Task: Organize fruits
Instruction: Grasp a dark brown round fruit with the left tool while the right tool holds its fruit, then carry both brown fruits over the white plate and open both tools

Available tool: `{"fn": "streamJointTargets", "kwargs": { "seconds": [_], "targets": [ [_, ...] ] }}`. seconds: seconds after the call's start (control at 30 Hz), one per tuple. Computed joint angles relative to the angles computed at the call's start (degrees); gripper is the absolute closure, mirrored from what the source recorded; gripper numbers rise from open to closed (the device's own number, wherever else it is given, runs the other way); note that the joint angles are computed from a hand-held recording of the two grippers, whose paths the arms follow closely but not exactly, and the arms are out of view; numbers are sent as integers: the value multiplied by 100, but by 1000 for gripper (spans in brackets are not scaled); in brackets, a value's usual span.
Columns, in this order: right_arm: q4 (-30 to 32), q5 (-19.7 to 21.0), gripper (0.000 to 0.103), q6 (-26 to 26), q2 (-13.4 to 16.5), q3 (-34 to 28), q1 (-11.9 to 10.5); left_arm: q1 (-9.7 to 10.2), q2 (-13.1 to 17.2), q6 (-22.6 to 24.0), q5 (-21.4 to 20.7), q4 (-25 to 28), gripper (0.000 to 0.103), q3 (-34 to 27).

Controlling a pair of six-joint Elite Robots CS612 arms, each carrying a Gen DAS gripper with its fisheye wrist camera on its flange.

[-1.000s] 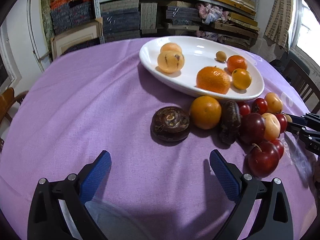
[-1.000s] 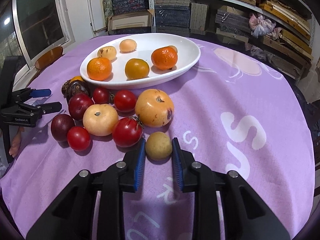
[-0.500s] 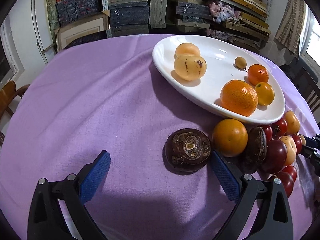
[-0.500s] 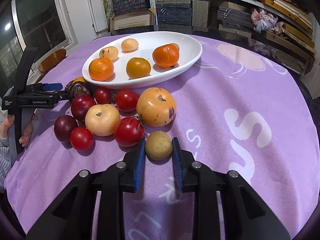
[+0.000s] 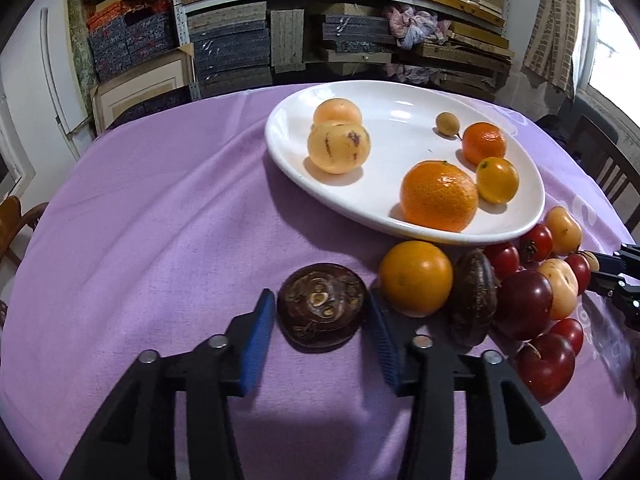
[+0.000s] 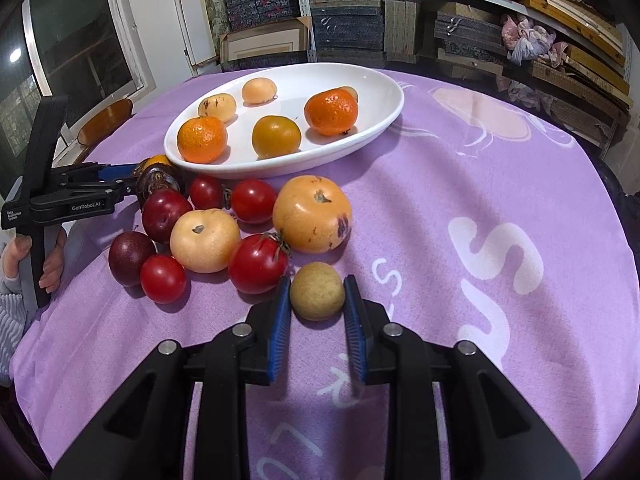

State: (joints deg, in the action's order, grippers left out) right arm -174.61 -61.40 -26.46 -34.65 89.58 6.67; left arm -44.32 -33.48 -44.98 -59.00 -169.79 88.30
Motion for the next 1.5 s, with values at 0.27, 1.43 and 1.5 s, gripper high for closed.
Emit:
{"fn": "streamJointTargets", "kwargs": {
  "seconds": [0.27,1.43,1.5],
  "targets": [
    [-6,4,77,2,6,-3,-2,18,33,24,-58,-14,58,-78],
    [-358,190,77,217,-111,-637,324,349,234,451,372,696,59,-1450],
    [-100,96,77,129,5,-910,457,442,383,433,173,1061,58,-1798]
  ]
}}
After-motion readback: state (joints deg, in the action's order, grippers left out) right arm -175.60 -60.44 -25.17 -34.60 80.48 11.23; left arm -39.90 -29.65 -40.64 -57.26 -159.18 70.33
